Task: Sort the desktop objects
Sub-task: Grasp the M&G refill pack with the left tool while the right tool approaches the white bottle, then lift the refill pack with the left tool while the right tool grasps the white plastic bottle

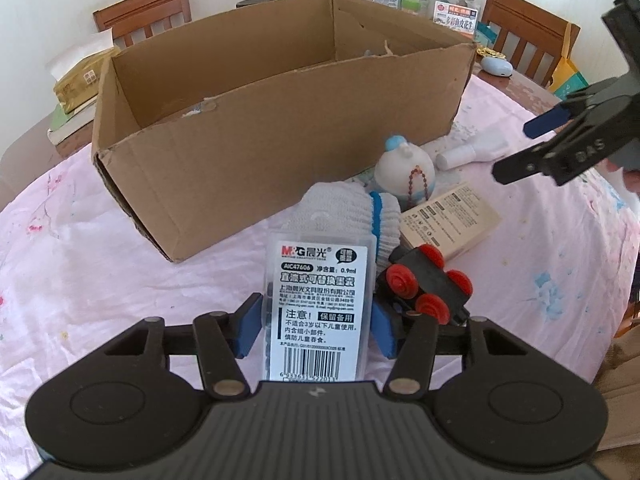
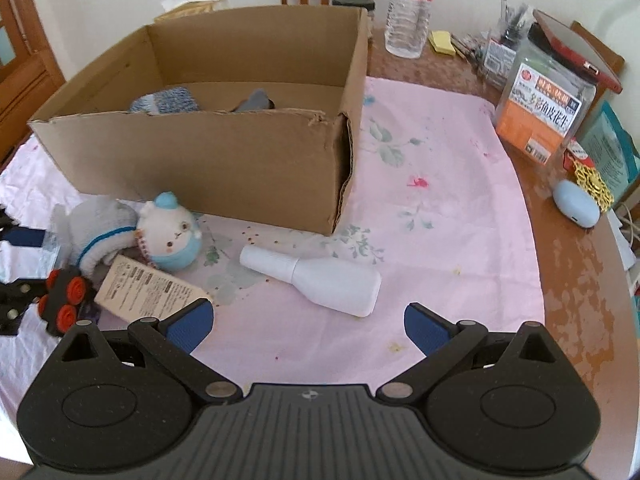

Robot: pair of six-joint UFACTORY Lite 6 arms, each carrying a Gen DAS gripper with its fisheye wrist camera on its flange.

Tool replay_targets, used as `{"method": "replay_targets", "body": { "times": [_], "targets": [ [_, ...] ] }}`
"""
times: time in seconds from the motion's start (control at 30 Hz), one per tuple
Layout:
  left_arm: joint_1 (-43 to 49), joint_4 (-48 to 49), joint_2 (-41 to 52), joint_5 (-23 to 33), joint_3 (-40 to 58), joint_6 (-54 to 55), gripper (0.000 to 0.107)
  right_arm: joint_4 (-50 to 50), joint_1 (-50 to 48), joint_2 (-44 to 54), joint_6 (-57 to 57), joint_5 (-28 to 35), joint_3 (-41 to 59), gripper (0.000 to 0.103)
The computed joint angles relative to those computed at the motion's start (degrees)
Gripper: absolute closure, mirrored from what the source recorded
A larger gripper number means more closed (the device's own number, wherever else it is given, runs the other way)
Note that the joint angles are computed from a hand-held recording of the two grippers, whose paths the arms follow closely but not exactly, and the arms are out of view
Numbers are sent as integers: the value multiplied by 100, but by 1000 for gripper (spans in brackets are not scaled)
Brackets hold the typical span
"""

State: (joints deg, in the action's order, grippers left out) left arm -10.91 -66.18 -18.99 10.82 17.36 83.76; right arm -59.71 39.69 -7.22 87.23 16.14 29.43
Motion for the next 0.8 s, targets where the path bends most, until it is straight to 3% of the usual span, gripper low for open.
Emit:
{"method": "replay_targets", "body": {
  "times": [0.43, 0.8],
  "targets": [
    [428, 1159, -168, 291, 79, -999, 51, -1346, -169, 1191, 2224, -232, 616, 0],
    [594, 1365, -120, 441, 181, -1080, 51, -1748, 158, 1935, 3116, 399, 1181, 0]
  ]
}}
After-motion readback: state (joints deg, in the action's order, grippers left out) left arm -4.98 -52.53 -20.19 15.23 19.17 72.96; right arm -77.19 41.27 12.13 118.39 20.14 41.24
